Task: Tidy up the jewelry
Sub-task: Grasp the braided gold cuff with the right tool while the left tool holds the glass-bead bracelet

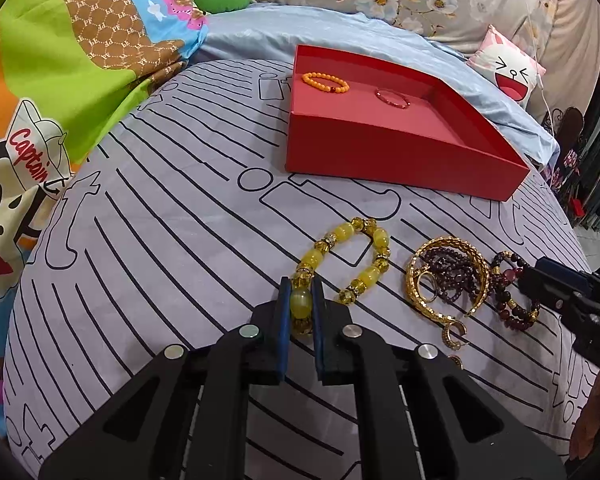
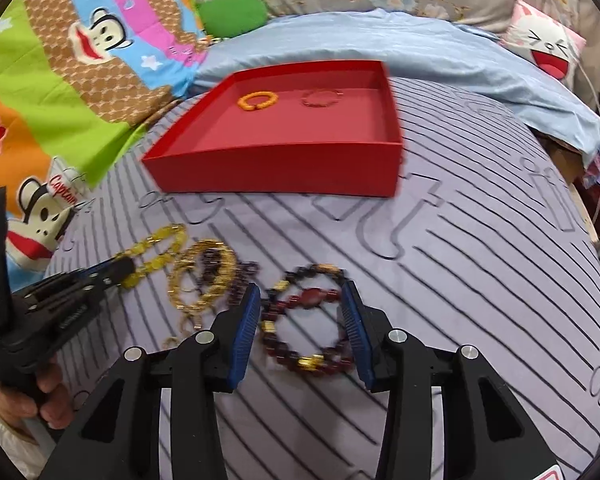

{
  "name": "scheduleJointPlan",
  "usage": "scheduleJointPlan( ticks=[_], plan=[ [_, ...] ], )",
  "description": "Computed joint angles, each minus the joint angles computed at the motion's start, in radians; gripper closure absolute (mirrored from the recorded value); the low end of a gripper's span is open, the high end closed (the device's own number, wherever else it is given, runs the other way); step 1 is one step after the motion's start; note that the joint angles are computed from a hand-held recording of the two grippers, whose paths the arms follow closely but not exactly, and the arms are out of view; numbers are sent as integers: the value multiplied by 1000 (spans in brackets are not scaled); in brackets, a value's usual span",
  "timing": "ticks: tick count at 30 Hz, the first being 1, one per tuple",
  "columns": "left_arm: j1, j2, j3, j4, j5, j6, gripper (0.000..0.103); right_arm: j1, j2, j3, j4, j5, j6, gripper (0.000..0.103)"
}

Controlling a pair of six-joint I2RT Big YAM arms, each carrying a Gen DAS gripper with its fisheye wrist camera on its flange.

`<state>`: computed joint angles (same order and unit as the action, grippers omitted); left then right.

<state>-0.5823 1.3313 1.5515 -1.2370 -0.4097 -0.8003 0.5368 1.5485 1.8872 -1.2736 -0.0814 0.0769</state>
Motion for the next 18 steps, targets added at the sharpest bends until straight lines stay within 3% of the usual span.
scheduleJointPlan(
  ticks=[6,9,18],
  plan=[
    [6,-2,0,3,14,2,94,54,19,16,-1,-12,-30,59],
    [7,-6,-4,4,18,4,94,93,25,18,18,32,-66,49],
    [18,-22,-18,12,39,-6,94,155,56,10,49,147,-160,35]
  ],
)
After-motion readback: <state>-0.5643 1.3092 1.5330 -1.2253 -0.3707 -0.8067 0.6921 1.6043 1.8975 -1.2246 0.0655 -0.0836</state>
